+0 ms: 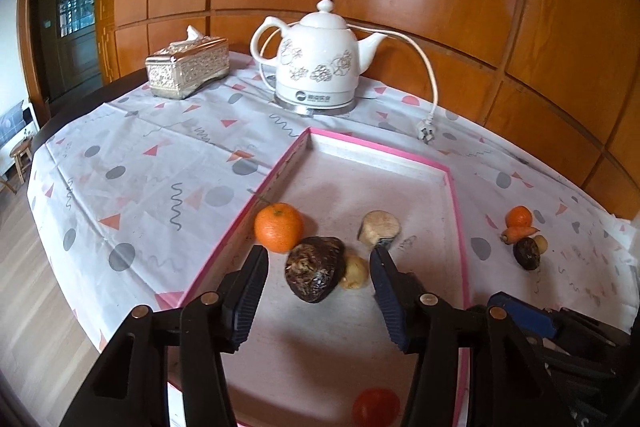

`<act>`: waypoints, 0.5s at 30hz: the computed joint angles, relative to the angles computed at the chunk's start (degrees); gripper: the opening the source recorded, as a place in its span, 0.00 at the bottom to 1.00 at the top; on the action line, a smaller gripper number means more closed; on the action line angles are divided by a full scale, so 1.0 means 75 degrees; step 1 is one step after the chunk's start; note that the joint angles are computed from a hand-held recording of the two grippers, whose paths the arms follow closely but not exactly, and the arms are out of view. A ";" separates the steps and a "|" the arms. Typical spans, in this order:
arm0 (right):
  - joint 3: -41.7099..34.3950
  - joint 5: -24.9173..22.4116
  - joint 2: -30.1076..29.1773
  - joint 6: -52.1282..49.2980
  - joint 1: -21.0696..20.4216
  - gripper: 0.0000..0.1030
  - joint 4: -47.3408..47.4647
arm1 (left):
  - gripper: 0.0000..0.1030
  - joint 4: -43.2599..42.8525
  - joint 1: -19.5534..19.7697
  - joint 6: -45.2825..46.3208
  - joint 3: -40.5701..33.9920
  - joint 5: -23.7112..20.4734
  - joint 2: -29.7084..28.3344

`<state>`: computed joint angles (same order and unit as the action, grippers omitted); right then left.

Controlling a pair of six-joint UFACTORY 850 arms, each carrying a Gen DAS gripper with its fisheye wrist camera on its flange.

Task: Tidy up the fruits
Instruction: 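Carry the dark fruit and tomato into the pink tray and open both tools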

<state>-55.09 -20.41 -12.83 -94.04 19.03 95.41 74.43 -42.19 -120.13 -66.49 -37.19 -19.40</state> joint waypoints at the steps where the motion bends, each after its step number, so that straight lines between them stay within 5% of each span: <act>1: 0.0065 0.0096 0.0052 -0.0183 -0.0025 0.34 0.0229 | 0.52 0.0026 -0.0025 0.0022 -0.0024 -0.0005 -0.0009; 15: 0.0438 0.1010 0.0345 -0.2263 -0.0080 0.34 0.2491 | 0.54 -0.0056 -0.0272 0.0429 -0.0349 0.0015 -0.0236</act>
